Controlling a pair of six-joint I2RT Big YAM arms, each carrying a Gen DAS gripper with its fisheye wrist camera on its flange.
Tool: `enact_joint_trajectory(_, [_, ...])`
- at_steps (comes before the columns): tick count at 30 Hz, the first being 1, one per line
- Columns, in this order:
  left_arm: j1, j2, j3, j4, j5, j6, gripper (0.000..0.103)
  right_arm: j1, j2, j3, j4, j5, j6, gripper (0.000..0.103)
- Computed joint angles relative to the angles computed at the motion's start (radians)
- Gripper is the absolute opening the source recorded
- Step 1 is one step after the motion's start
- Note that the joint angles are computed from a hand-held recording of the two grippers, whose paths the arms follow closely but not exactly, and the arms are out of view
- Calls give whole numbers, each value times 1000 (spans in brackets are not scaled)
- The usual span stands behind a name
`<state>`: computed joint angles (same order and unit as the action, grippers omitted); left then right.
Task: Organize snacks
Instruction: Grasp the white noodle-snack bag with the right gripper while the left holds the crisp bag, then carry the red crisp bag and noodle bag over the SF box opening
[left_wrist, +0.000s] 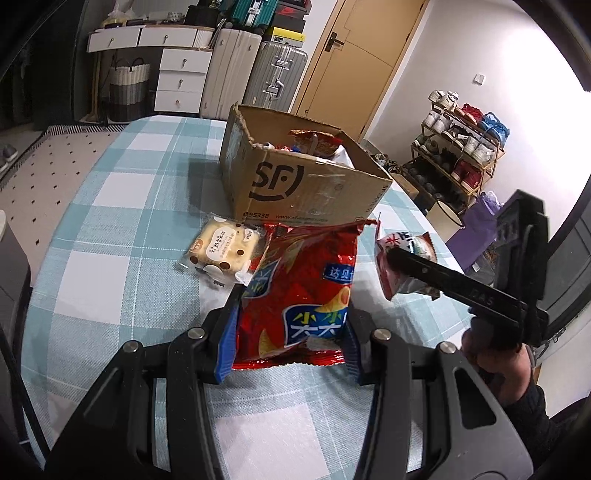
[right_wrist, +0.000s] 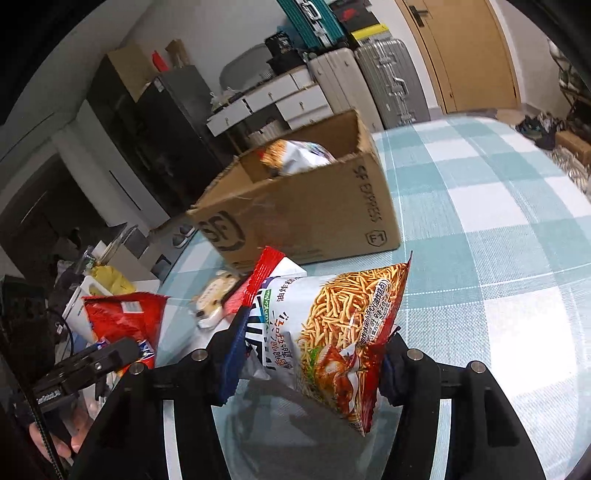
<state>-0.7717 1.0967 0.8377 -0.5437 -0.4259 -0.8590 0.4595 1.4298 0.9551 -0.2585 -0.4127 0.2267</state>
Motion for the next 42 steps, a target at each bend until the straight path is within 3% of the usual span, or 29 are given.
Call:
enact_joint_trajectory(18, [-72, 22, 118, -128, -97, 6, 43, -2, -217, -96, -15, -42, -17, 59])
enact_joint_trajectory(29, [-53, 67, 233, -155, -134, 124, 43, -23, -270, -65, -46, -64, -44, 59])
enact_joint_trajectory(36, [-7, 105, 313, -167, -98, 192, 44, -33, -244, 0, -63, -57, -58, 59])
enact_joint_trajectory(42, [82, 154, 380, -157, -2, 242, 44, -34, -198, 84, -99, -47, -98, 59])
